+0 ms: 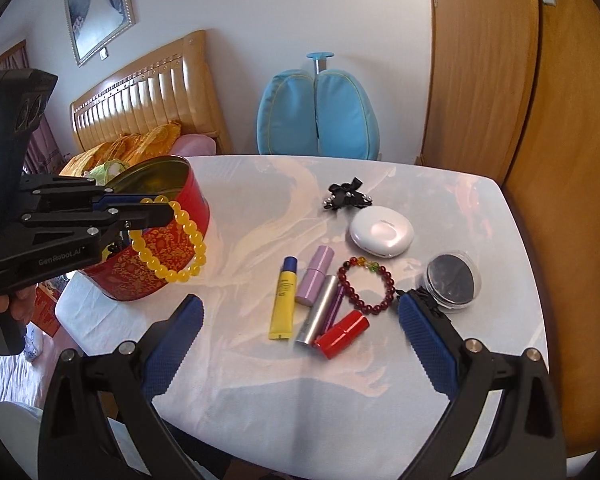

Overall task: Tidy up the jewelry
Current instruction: 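Carry the yellow bead bracelet with the left tool over the tin, then open the left tool to release the bracelet into the tin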

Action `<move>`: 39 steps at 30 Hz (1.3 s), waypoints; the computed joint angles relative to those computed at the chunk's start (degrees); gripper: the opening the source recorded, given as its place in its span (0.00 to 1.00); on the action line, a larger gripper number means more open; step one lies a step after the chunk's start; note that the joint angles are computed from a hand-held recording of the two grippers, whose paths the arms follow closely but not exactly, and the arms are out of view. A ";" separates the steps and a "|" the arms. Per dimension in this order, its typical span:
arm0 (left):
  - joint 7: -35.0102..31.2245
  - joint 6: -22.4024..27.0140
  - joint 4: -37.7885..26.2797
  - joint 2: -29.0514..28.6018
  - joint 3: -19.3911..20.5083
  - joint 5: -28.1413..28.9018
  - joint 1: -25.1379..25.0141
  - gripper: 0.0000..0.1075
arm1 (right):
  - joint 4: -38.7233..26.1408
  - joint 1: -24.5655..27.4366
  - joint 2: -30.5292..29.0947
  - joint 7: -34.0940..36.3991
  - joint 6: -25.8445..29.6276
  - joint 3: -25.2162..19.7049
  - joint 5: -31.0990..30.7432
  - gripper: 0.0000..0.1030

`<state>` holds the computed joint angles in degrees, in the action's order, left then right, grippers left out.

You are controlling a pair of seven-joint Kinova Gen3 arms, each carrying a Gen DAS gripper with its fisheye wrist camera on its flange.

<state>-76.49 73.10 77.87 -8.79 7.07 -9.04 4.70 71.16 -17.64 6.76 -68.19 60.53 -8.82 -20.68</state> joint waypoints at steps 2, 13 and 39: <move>-2.12 -0.85 1.09 -1.55 -1.90 0.97 -0.76 0.10 | -0.43 -1.89 -0.09 -1.49 -1.08 -0.79 2.01 0.96; -21.46 -1.66 5.44 -7.47 -17.55 8.91 -10.47 0.10 | -14.40 -19.20 8.99 -13.97 -0.08 -4.28 16.40 0.96; -31.82 -4.23 13.43 -7.06 -19.69 12.55 -22.93 0.70 | -23.22 -32.45 15.06 -20.22 9.25 -0.36 24.17 0.96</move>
